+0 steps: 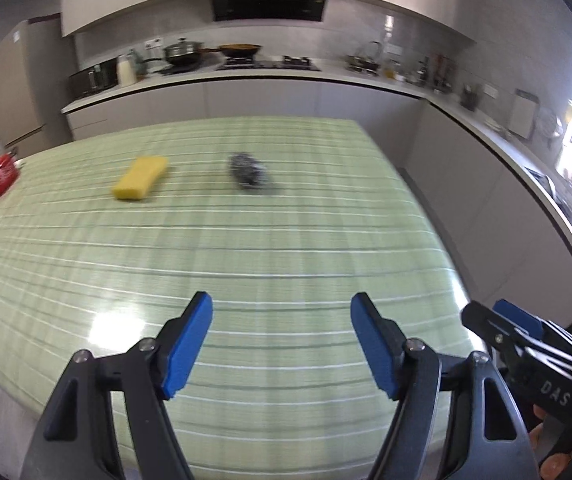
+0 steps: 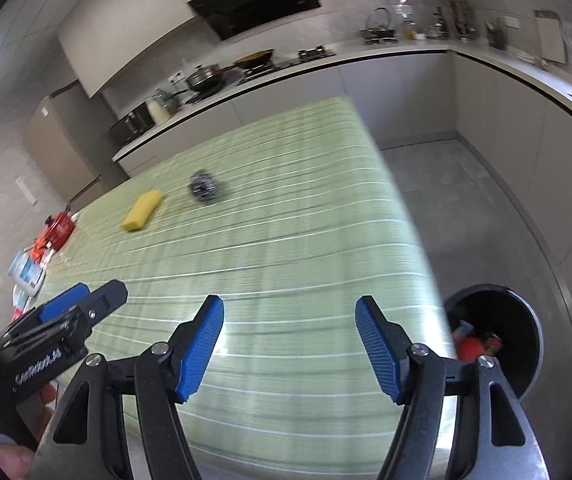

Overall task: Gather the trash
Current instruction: 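Move both open tools back over the table toward the sponge and steel wool, then grasp the yellow sponge with the left gripper while the right grasps the steel wool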

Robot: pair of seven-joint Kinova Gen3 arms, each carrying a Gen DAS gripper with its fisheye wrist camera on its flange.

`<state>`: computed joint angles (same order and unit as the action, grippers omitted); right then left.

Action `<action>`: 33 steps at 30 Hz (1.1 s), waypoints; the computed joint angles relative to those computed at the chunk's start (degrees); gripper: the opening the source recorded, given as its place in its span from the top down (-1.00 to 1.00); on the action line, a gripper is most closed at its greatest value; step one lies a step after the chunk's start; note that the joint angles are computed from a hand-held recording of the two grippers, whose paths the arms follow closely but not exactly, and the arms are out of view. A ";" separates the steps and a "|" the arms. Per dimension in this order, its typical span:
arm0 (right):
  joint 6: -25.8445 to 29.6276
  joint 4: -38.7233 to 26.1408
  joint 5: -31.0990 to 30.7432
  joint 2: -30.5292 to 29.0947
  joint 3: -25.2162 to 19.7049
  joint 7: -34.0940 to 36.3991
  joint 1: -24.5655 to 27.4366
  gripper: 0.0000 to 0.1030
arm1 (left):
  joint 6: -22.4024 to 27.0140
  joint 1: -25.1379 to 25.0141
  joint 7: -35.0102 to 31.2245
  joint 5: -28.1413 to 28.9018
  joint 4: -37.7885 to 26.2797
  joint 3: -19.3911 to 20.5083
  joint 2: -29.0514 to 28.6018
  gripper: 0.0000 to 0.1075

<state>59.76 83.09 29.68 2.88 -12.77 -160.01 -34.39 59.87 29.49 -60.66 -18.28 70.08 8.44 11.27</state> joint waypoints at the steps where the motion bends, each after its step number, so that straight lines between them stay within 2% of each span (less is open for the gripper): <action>1: 0.13 -1.42 -0.02 1.18 -0.20 0.53 -0.28 -0.37 | 0.00 -0.62 -0.22 0.23 0.14 -0.35 -0.06 -0.36; 8: -1.26 -9.27 -3.12 7.76 2.32 9.04 -1.71 -0.41 | -1.47 -4.61 -0.32 1.38 0.46 -1.92 0.45 -0.36; 14: -5.79 -13.64 -8.86 12.12 4.99 17.43 -0.58 -0.41 | 2.31 -4.46 0.13 -1.07 -4.73 -3.40 5.04 -0.36; 19: -6.24 -17.32 -12.96 15.16 6.65 22.24 0.16 -0.42 | 2.78 -5.57 -1.25 -0.21 -6.58 -4.43 6.45 -0.36; 23: -4.70 -22.17 -14.61 18.39 8.10 23.79 -0.09 -0.43 | 2.85 -7.40 -3.86 1.33 -8.26 -4.96 7.95 -0.36; 26: -1.80 -28.16 -13.99 22.28 9.60 24.23 -1.64 -0.46 | 2.73 -10.00 -7.31 3.94 -10.40 -5.03 9.73 -0.36; 28: 0.56 -32.47 -14.00 24.94 10.38 24.24 -2.32 -0.48 | 2.23 -11.66 -10.82 6.35 -11.99 -5.60 11.05 -0.36; 31: 4.47 -40.43 -13.46 30.08 12.57 23.25 -4.18 -0.49 | 2.73 -16.30 -17.05 10.01 -15.89 -3.13 13.93 -0.36; 33: 6.16 -45.74 -14.22 33.61 13.90 22.45 -4.70 -0.49 | 3.70 -17.31 -21.09 12.48 -19.30 -3.91 16.22 -0.36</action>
